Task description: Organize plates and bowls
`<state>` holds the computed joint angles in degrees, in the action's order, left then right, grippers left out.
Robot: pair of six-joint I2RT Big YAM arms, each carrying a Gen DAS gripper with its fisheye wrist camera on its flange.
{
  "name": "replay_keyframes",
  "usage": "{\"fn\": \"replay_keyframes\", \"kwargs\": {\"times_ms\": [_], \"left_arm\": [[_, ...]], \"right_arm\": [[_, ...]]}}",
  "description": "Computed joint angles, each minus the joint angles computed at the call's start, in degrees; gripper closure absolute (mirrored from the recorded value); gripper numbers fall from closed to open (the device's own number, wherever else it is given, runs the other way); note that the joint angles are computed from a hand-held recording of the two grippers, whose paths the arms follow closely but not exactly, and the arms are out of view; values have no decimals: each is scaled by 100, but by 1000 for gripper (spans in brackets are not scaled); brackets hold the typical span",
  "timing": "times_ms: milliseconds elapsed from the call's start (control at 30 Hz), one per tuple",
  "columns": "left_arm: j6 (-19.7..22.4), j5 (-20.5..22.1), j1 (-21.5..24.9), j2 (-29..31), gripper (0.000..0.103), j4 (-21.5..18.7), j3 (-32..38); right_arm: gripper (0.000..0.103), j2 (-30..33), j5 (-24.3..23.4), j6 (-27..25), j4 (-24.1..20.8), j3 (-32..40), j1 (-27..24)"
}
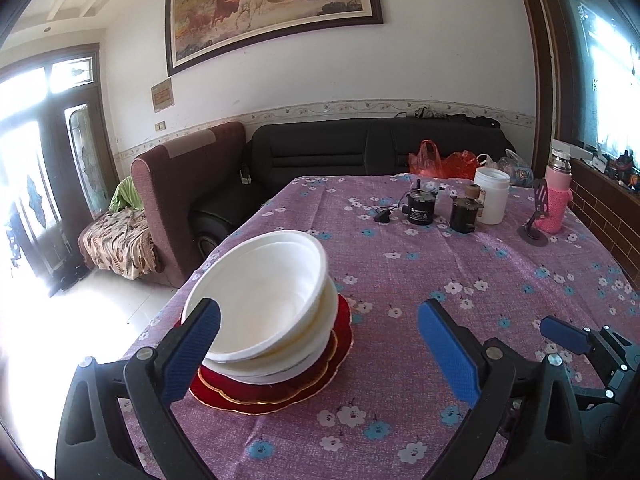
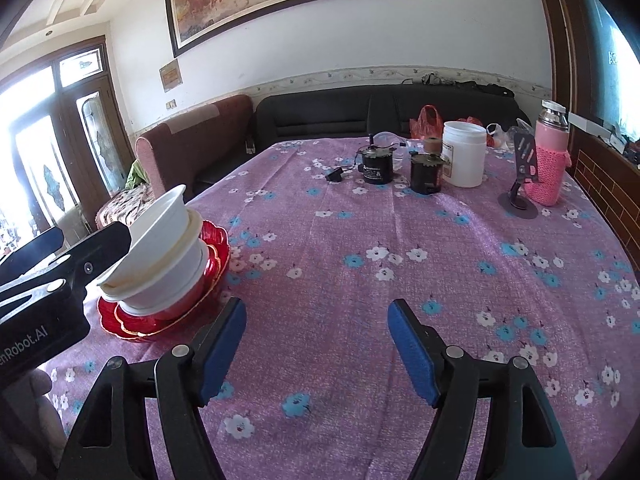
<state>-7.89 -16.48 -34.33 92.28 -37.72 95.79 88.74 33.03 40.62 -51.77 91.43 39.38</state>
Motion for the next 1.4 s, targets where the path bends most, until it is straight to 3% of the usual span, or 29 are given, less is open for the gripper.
{"fn": "replay_keyframes", "kwargs": {"times_ms": [367,600,933,1100,1200,1400], "left_arm": [[197,-164,-466,150,4,-31,82],[74,-247,-494,50,4,146,-127],[-507,-594,-94,-530,0,948,-772],[-740,-518,169,-642,0,897,-840],[-1001,-501,338,-580,0,621,-734],[-1281,-364,680,-574,0,449,-749]], "right_arm": [[25,-591,-1,346,-64,-732,-155],[25,-551,-115,361,-95,-715,-172],[24,-161,-187,52,37,-279,28],[24,160,-283,-83,10,102,83],[24,363,-334,-180,-25,351,147],[24,758,-437,-371,-126,847,276]]}}
